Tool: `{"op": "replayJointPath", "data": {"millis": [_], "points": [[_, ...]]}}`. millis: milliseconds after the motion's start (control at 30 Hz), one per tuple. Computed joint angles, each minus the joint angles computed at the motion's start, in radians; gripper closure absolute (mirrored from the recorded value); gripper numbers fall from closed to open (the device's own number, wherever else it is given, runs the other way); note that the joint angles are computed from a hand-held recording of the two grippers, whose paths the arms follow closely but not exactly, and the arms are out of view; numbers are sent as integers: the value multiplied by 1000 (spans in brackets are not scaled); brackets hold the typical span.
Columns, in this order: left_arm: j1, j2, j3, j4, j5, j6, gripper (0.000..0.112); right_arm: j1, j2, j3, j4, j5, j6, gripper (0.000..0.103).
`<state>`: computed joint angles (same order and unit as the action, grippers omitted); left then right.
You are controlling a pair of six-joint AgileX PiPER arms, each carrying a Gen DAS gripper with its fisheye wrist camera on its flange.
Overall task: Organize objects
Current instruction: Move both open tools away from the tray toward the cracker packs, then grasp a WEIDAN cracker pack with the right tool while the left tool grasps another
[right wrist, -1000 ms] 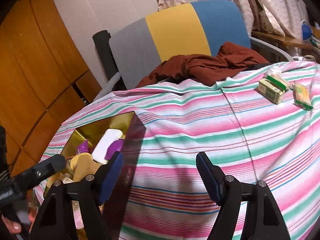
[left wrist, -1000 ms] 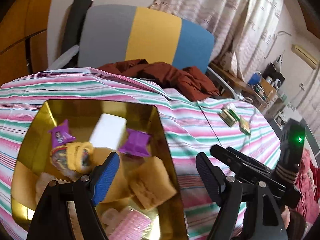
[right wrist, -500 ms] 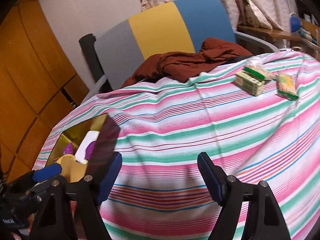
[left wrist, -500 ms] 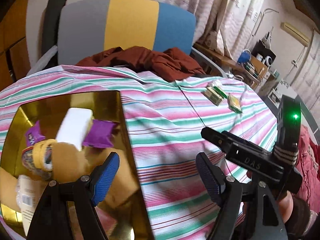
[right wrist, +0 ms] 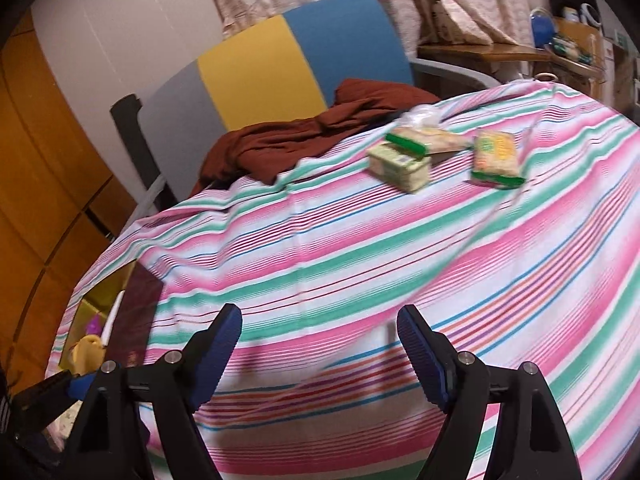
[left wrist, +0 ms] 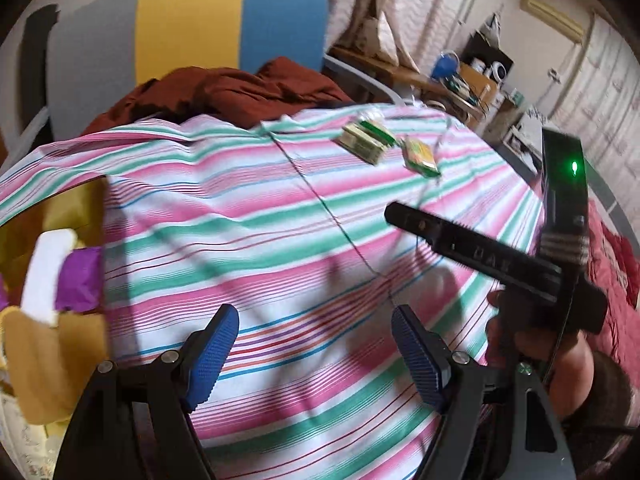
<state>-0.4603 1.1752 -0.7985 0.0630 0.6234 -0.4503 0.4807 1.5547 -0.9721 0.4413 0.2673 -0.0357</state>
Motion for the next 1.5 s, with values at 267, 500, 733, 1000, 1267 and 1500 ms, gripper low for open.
{"op": "replayJointPath", "data": {"millis": [267, 500, 733, 1000, 1267, 1500], "points": [[-54, 123, -49, 10, -25, 1, 32, -145, 79, -66, -8, 18, -98, 22], [-65, 157, -69, 16, -24, 14, 32, -259, 213, -263, -195, 35, 38, 22], [-59, 166, -71, 29, 0, 7, 32, -308, 454, -627, -387, 164, 222, 22], [-23, 221, -137, 19, 0, 45, 32, -294, 633, -861, -517, 351, 292, 37], [-41, 428, -386, 53, -8, 121, 32, -327, 490, -648, -407, 235, 120, 50], [-22, 734, -817, 38, 91, 230, 32, -397, 433, -504, -220, 154, -18, 52]]}}
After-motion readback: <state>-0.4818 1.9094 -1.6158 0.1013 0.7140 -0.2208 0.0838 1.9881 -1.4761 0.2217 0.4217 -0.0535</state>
